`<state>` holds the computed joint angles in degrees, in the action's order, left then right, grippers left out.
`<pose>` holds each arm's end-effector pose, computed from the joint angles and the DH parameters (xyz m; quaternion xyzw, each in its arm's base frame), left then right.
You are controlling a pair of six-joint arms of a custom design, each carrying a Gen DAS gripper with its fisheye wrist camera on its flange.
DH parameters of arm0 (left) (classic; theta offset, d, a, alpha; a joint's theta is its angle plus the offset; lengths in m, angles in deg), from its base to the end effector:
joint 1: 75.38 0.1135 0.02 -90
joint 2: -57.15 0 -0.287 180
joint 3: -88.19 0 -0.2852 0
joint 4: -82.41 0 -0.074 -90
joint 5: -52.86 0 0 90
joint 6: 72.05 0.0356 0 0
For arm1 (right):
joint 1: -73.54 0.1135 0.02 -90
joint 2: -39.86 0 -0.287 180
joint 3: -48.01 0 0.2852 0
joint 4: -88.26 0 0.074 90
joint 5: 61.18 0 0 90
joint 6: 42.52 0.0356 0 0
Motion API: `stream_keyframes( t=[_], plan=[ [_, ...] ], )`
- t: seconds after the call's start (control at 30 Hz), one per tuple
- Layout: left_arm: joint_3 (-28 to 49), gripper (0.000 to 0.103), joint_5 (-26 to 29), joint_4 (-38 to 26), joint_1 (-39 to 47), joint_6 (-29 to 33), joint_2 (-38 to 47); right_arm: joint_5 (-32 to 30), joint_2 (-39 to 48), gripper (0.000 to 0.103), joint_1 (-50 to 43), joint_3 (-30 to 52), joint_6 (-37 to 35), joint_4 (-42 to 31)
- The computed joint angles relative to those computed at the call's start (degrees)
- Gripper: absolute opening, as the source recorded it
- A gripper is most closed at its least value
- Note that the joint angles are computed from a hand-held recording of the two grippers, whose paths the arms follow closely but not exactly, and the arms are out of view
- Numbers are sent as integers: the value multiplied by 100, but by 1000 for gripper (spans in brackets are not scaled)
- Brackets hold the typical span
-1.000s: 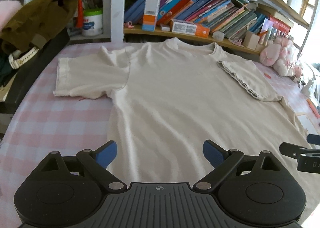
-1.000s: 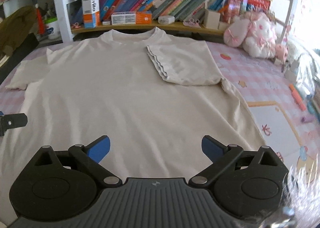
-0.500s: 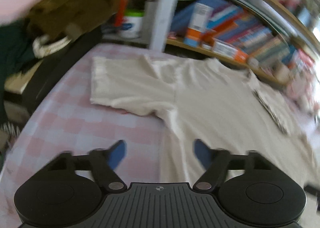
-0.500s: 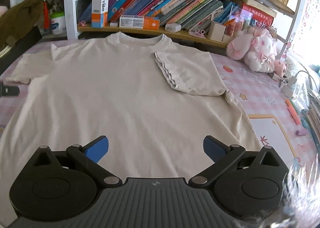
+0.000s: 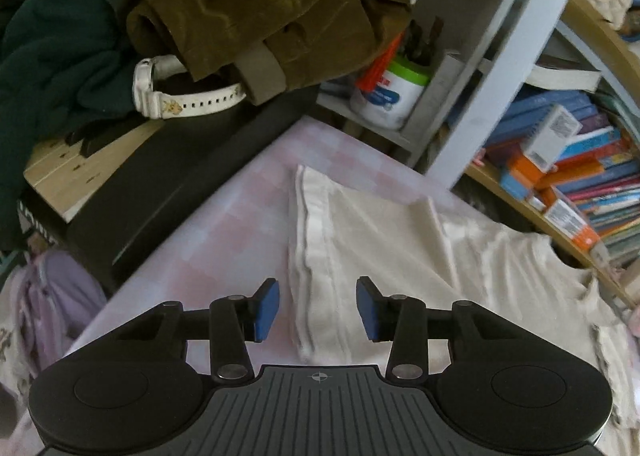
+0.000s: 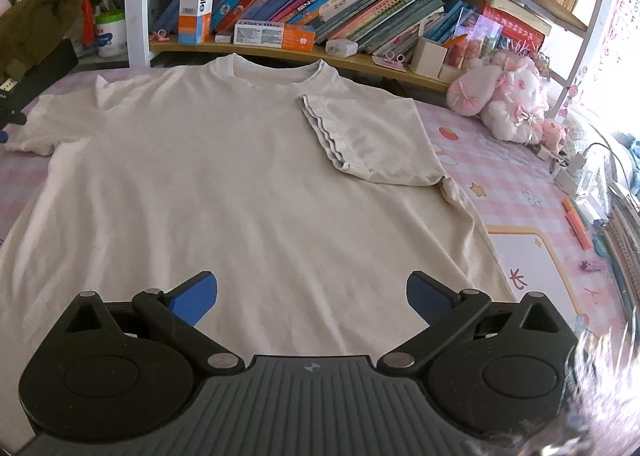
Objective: Fold clothes
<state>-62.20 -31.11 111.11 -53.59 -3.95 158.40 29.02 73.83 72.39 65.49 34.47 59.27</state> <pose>0.2297 0.0878 0.0498 -0.3212 0.8577 -0.0486 0.3986 0.1323 -0.0028 0.1148 -0.0950 0.9206 -0.0483 0.3757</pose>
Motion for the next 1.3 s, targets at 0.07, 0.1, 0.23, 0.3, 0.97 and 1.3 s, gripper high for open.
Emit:
stream_keyframes(
  t=[0.07,0.1,0.23,0.3,0.97,1.3],
  plan=[
    [141,39,-27,50,25,-21,239,-34,15,102,-67,0,-45,3],
    [157,39,-49,159,24,-24,321,-49,34,102,-100,1,-64,11],
    [402,39,-180,148,-65,13,525,-140,219,102,-258,20,-132,105],
    [524,28,-387,58,-187,52,579,-177,308,102,-315,28,-166,158],
    [1133,5,-1517,-957,-3045,121,-1020,-1842,2801,102,-2352,540,-1274,1645],
    [2212,71,-2641,-2431,-4922,154,314,-2595,4554,102,-3797,1359,-2239,1794]
  ],
)
